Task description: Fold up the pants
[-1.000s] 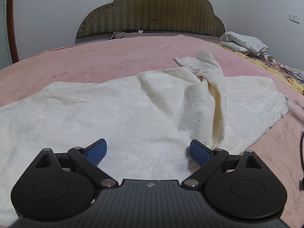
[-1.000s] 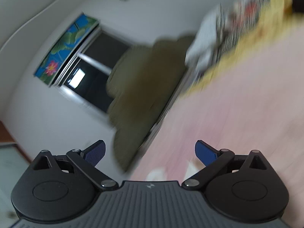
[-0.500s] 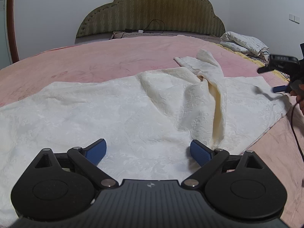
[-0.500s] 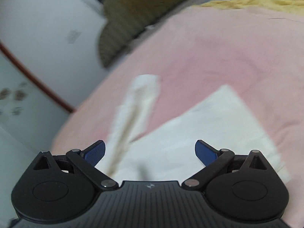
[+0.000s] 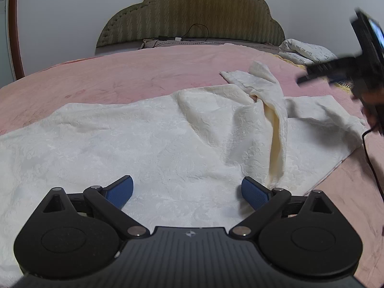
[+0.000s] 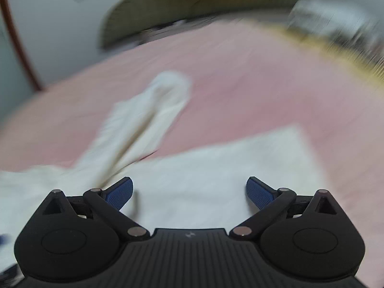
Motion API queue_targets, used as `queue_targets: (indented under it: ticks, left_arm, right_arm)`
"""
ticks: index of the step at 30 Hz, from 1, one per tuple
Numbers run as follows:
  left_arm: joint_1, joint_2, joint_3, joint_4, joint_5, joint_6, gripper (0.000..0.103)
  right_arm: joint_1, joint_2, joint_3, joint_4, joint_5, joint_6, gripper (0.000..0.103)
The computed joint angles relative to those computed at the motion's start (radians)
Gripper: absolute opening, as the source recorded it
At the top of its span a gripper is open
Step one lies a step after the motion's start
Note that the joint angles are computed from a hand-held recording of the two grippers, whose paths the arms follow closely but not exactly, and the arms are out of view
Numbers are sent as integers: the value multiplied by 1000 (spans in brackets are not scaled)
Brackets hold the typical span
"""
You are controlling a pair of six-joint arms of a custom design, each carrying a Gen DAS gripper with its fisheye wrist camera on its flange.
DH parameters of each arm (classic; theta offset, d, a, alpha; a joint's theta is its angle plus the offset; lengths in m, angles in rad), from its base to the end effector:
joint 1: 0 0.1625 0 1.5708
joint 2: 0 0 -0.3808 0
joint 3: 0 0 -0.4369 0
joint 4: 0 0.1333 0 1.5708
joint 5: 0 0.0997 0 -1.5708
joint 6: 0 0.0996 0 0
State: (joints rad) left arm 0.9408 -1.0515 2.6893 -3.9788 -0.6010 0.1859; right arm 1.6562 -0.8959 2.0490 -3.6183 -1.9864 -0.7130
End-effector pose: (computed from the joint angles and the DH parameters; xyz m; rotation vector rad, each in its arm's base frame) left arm 0.0147 -0.3455 0.0862 0.4266 2.1314 -1.0871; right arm 0.1395 -0.5387 0.0812 0.6895 -2.2414 0.9125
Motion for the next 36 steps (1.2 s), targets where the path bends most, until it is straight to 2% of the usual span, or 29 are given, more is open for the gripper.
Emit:
queue_targets:
  ticks: [2,5,6,8,10,12,13,14,15,16,18,22,25,29,32,36]
  left_arm:
    - [1,-1,0,0,-1,1,98]
    - [1,-2,0,1,-1,0,99]
    - [1,-2,0,2,-1,0,99]
    - [2,-2,0,2,-2,1,99]
    - [2,-3,0,2,-3,0,99]
    - [2,-3,-2,5,-3,-1,99]
    - [2,-2,-2,5,-3,-1,99]
    - [2,-1,-2,4,-2,-1,99]
    - [1,0,-3,4,-1,-1,99]
    - [2,0,-3,3,-2,0,99]
    - [3,0,-3,0,-4,1,99]
    - [3,1,-1,-15,-10,5,97]
    - [11,-13,9,-41,-40,12,96]
    - [6,-57,27,-38,-85,-14,96]
    - [-17,-80,27,-15,-106,-25,96]
    - [-47,-53,-1,16,-121,-2,97]
  right_arm:
    - [53,54,-26,-85,52,-136,102]
    - [105,132,-132,36,113,-213,101]
    - [118,176,-188,83,94,-209,101]
    - [140,268,-313,175,13,-190,89]
    - [148,350,-424,239,-87,-167,57]
    - [146,388,-488,317,-148,-109,50]
    - [134,380,-492,341,-124,-65,49]
    - [127,358,-481,385,-104,-9,48]
    - [120,334,-469,419,-75,25,35]
    - [116,317,-454,421,-55,42,18]
    - [101,267,-403,397,3,84,10]
    - [49,145,-275,309,149,204,7]
    - [-6,-3,-132,255,288,306,7]
    - [-98,-194,51,174,420,406,7]
    - [-168,-302,148,160,450,434,7]
    - [-235,-352,195,228,448,462,10]
